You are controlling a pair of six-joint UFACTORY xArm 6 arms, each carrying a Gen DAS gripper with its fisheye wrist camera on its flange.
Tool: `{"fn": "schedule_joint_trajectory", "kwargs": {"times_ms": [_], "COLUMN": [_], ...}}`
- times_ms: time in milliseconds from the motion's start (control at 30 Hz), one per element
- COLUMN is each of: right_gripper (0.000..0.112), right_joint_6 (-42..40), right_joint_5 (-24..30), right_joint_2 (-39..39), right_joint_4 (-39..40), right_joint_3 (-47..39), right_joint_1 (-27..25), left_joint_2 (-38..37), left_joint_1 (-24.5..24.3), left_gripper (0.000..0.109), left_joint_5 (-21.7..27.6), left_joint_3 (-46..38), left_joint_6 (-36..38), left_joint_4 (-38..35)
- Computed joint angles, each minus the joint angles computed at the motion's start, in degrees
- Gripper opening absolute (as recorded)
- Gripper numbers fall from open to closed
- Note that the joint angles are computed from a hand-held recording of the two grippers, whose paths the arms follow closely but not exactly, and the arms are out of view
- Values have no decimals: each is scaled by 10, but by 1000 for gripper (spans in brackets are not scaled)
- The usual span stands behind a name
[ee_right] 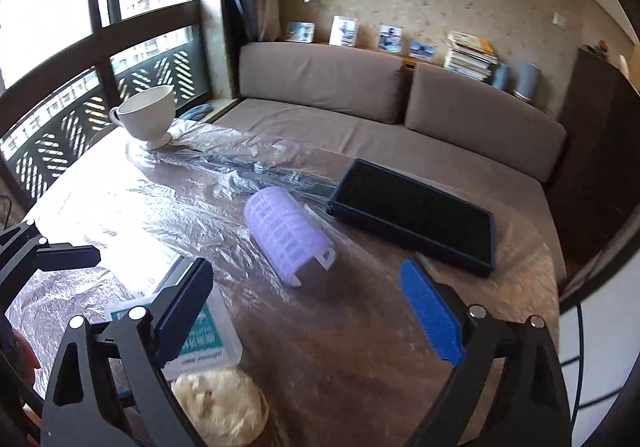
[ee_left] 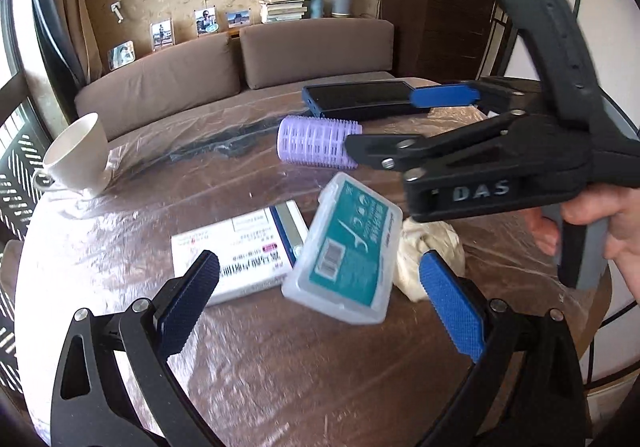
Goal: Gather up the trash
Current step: 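Grasp the lavender hair roller with the right tool while the left tool grasps the dental floss box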
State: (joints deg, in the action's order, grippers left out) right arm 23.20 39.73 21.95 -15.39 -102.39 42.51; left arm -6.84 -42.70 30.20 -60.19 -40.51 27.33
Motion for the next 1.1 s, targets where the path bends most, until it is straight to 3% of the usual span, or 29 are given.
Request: {"fn": "schedule_joint_trajectory", "kwargs": {"times_ms": [167, 400, 567, 667, 767, 900, 1100], "right_gripper": [85, 62, 59, 58, 51, 43, 43], "right_joint_6": [-63, -134, -169, -182, -193, -183, -153], "right_joint_5": [10, 43, 68, 83, 100, 86, 61], "right_joint_2": [48, 106, 139, 160, 176, 159, 112], "right_joint_4": [52, 146, 162, 170, 179, 170, 155], "right_joint_3": [-60, -131, -177, -209, -235, -206, -134], "right_joint_1": [-9, -24, -23, -22, -21, -20, -26], "left_joint_2": [15, 31, 41, 44, 42, 38, 46], "left_joint_1": [7, 12, 14, 13, 10, 9, 4], "left_gripper": [101, 99, 87, 87, 86, 86, 86], "left_joint_5": [-13, -31, -39, -39, -37, -28, -29], "left_joint_3": [-5, -10, -17, -20, -21, -20, -27], "left_joint_6": [57, 136, 196, 208, 216, 245, 257], "left_joint_4": [-29, -49, -96, -94, -84, -91, -75]}}
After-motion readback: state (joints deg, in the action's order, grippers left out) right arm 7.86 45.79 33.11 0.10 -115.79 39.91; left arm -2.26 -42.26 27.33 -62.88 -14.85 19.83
